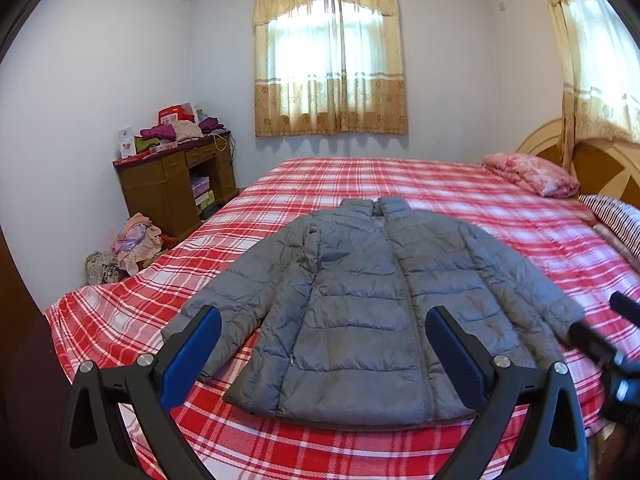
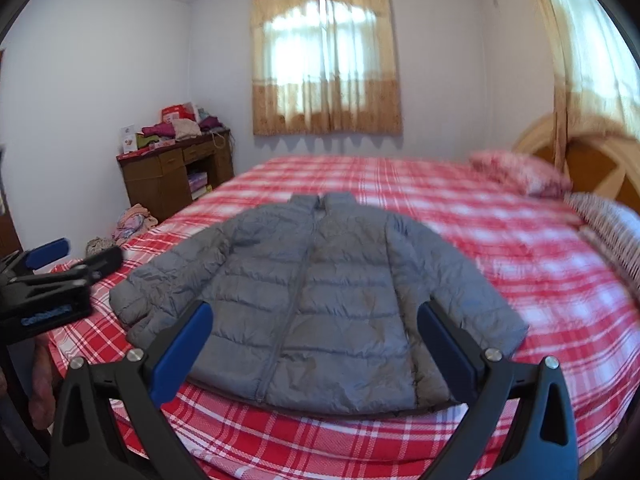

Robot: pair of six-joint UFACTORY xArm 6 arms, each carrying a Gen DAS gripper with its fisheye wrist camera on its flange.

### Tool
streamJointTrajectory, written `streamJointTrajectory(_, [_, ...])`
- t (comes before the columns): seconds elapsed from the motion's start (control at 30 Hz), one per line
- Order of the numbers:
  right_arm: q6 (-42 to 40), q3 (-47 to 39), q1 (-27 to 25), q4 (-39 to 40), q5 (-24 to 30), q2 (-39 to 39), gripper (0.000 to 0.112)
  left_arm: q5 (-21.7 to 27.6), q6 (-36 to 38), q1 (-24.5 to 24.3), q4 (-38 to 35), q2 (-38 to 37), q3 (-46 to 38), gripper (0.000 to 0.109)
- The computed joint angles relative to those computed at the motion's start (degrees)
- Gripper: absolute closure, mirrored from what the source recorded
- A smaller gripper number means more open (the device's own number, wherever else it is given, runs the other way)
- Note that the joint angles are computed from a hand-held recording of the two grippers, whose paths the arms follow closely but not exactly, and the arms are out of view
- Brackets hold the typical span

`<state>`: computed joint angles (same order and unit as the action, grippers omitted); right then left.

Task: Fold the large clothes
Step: 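Grasp the grey jacket sleeve cuff with the right gripper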

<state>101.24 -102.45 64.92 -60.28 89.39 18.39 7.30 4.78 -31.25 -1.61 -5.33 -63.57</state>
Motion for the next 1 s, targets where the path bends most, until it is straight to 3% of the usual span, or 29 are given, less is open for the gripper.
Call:
streamJointTrajectory(0.13, [6.7, 13.6, -2.4, 3.4, 0.2, -8.6, 0.009, 2.1, -1.4, 0.5, 2.7, 5.1, -3.7, 0.007])
streamJointTrajectory(0.27, [15.7, 29.2, -5.8, 8.6, -2.5, -19.3, 0.009, 3.8, -3.3, 0.8, 6.3, 11.7, -9.2, 0.007])
streamJointTrajectory(0.4, [23.9, 42.4, -9.6, 14.0, -6.0, -28.6, 0.012, 5.4, -2.5, 0.4, 5.5, 18.2, -16.0, 0.007])
streamJointTrajectory(0.47, [26.1, 46.5, -11.2, 16.0, -7.3, -31.4, 0.013, 6.2, -6.0, 0.2, 9.4, 22.5, -20.6, 0.007])
streamJointTrajectory(0.63, [26.0, 53.4, -16.9, 18.9, -12.3, -35.7, 0.02, 11.6, -7.6, -0.9, 9.7, 32.6, -33.0, 0.007])
streamJointTrajectory(0.7, [25.3, 55.1, -19.1, 19.6, -15.8, -36.3, 0.043, 13.2, -11.2, -1.4, 13.7, 36.6, -38.0, 0.007])
streamJointTrajectory(0.73, [25.2, 56.4, -19.9, 19.4, -17.6, -36.9, 0.05, 13.9, -12.1, -1.5, 14.5, 38.0, -39.8, 0.007])
streamJointTrajectory(0.87, [26.7, 57.0, -18.8, 16.9, -14.7, -37.0, 0.086, 16.6, -16.0, -1.7, 17.9, 44.2, -47.2, 0.006])
streamJointTrajectory(1.0, [25.7, 59.3, -18.9, 16.6, -12.4, -39.7, 0.097, 20.9, -16.6, -1.8, 18.8, 49.1, -53.9, 0.007])
